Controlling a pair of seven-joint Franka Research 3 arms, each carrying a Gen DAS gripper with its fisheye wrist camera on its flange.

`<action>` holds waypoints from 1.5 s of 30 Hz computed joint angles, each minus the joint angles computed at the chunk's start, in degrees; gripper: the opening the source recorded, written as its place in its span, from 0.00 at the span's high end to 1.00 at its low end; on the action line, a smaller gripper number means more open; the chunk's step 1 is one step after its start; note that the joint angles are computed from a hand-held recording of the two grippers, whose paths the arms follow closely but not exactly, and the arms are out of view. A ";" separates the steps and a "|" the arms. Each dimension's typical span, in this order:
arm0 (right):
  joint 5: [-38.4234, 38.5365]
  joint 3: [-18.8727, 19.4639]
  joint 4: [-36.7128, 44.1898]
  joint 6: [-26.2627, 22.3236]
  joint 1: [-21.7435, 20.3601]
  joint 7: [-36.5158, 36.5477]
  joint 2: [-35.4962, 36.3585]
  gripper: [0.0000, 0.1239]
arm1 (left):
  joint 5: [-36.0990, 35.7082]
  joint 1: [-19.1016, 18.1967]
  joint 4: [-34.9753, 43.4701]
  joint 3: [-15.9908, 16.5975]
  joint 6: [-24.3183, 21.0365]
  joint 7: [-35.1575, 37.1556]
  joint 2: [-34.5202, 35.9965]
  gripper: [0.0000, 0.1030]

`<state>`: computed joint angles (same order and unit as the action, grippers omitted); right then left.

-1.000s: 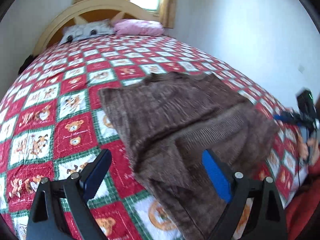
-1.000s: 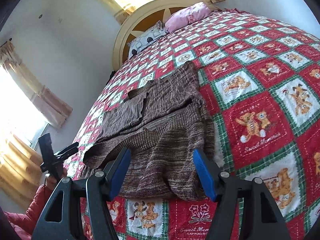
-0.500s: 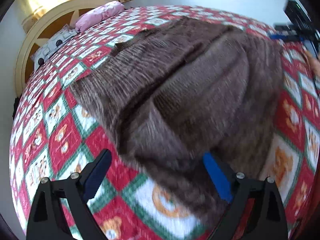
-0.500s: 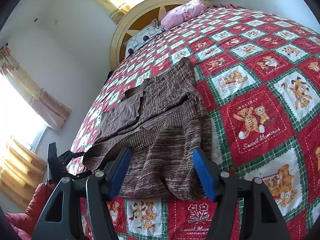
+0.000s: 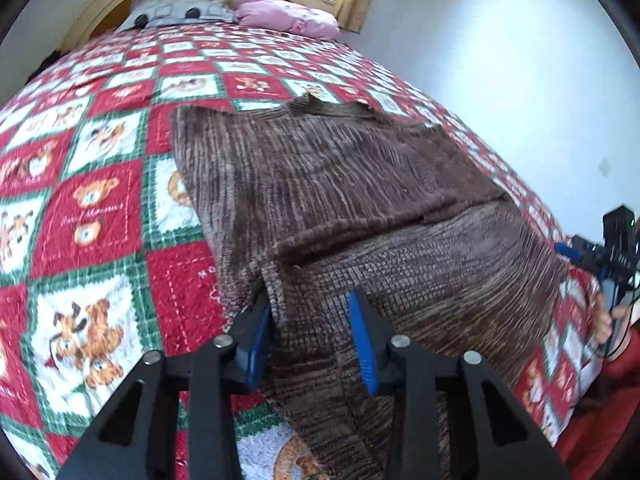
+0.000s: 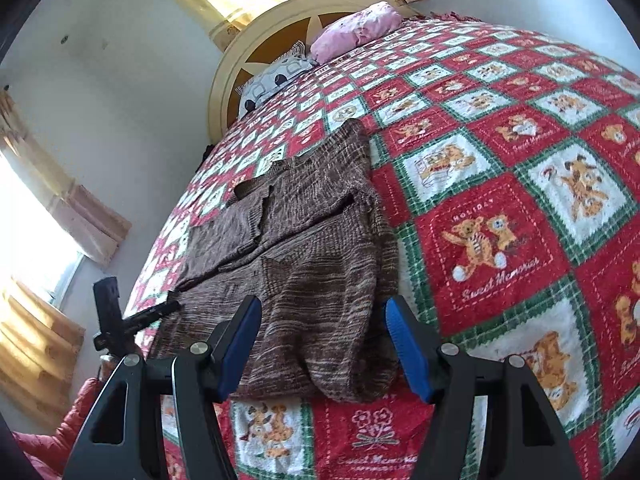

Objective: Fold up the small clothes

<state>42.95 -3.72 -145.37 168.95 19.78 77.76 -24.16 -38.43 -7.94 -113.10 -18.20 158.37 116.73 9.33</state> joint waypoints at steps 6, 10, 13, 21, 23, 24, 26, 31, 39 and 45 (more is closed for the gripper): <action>-13.71 6.10 2.96 0.46 -7.44 3.80 3.14 0.47 | 5.74 -1.33 -0.25 0.13 1.35 -3.29 0.07 0.41; -19.38 5.93 7.41 -0.29 -7.55 2.26 8.09 0.47 | 18.41 -4.15 0.31 2.10 2.73 -11.16 1.00 0.31; -22.81 6.21 10.87 -0.51 -7.97 1.55 12.41 0.47 | 22.95 -3.92 -0.11 1.80 3.60 -14.37 1.01 0.31; -32.48 6.95 14.73 -2.80 -9.63 6.92 18.42 0.56 | 18.32 -1.10 -0.88 -0.54 5.34 -13.31 0.97 0.50; -35.95 7.32 14.64 -3.40 -10.15 9.35 18.21 0.71 | 18.36 -1.16 -1.06 -0.40 6.05 -14.82 1.07 0.62; -34.63 7.00 14.65 -3.62 -9.54 8.51 18.08 0.75 | 18.49 -1.11 -0.98 -0.31 6.34 -15.59 1.23 0.64; -33.76 6.86 14.44 -3.67 -9.07 7.93 17.61 0.86 | 18.43 -0.85 -1.24 -0.52 6.90 -16.29 1.24 0.73; -41.36 8.48 13.60 -1.83 -10.72 14.83 17.32 0.90 | 24.55 -2.47 -1.62 1.02 8.14 -21.38 1.28 0.85; -34.10 7.70 8.84 3.08 -7.53 9.91 8.26 0.94 | 45.66 -7.37 -6.77 6.72 14.01 -47.39 -3.03 0.89; -41.01 15.29 7.62 4.64 -14.86 13.07 3.96 0.94 | 68.16 -8.06 -8.90 9.52 15.51 -70.68 -7.54 0.89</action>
